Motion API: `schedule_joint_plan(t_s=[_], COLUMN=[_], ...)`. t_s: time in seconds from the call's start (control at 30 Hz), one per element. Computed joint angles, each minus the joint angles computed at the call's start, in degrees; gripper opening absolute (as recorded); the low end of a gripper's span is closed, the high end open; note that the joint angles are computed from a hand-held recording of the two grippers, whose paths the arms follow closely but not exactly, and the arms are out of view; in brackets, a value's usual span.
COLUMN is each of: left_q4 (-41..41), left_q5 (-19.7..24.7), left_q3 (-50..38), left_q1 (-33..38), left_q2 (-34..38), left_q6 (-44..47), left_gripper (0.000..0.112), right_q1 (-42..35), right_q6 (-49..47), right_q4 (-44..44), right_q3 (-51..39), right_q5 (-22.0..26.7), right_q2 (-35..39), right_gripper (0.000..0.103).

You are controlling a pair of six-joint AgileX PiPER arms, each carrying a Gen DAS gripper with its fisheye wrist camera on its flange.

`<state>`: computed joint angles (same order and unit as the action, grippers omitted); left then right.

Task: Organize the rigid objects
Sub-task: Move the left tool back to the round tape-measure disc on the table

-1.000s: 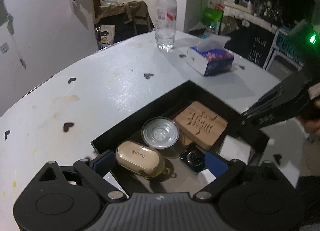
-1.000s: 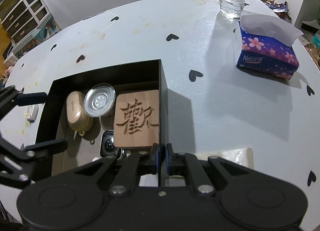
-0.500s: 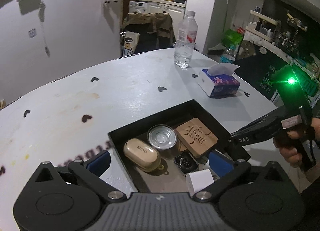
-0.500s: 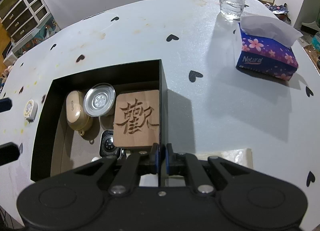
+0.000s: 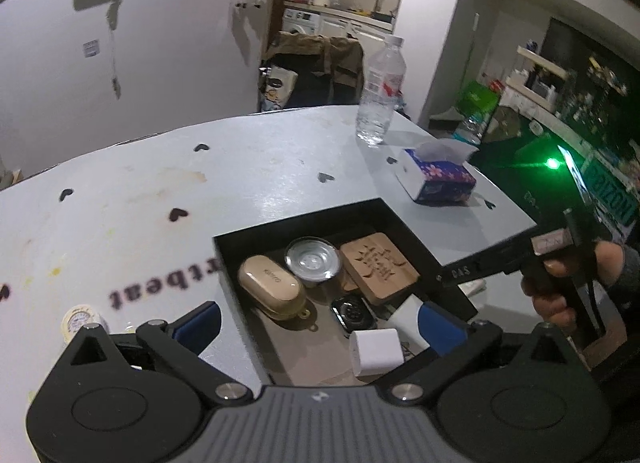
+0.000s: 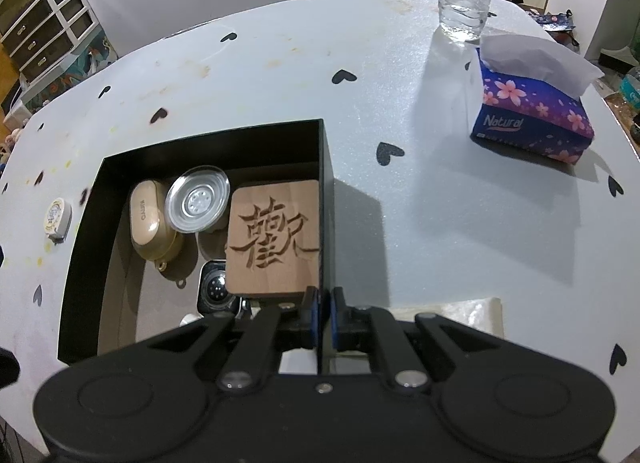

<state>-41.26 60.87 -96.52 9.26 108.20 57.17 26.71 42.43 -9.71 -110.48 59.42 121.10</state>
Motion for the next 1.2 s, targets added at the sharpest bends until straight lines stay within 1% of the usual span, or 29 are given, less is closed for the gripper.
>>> schedule_joint_plan(t_s=[0.17, 0.33, 0.57, 0.77, 0.9, 1.0, 1.1, 1.13, 1.2], left_q4=[0.56, 1.74, 5.37, 12.94, 17.21, 19.55, 19.47, 19.68, 20.75], left_q5=[-1.04, -3.48, -10.21, -17.59, -21.06, -20.7, -21.41, -21.16, -20.41], left_q3=[-0.94, -1.54, -2.84, -5.96, -9.28, -13.94, -17.08, -18.58, -21.73], left_q1=[1.23, 2.45, 4.0, 4.4, 4.49, 4.42, 4.29, 4.12, 3.81], left_q2=[0.86, 2.62, 6.03, 10.91, 15.17, 19.38, 22.37, 23.41, 25.4], left_q6=[-1.67, -3.88, -8.62, -17.83, -22.65, -25.34, -25.83, -26.47, -28.38], left_gripper=[0.103, 0.103, 0.103, 0.103, 0.103, 0.103, 0.103, 0.101, 0.092], right_q1=[0.15, 0.19, 0.2, 0.15, 0.06, 0.0, 0.03, 0.04, 0.06], right_q6=[0.38, 0.89, 1.31, 1.63, 1.66, 1.59, 1.7, 1.75, 1.99], right_q4=[-0.27, -0.34, -0.38, -0.33, -0.17, -0.08, -0.18, -0.16, -0.15], right_q3=[-0.24, 0.02, 0.19, 0.19, 0.12, -0.03, 0.02, 0.03, 0.19], right_q5=[0.2, -0.05, -0.14, -0.12, -0.08, 0.0, -0.02, -0.04, -0.2], right_q2=[0.16, 0.09, 0.01, -0.01, 0.02, 0.09, 0.08, 0.08, 0.02], right_gripper=[0.006, 0.006, 0.006, 0.006, 0.006, 0.006, 0.006, 0.006, 0.006])
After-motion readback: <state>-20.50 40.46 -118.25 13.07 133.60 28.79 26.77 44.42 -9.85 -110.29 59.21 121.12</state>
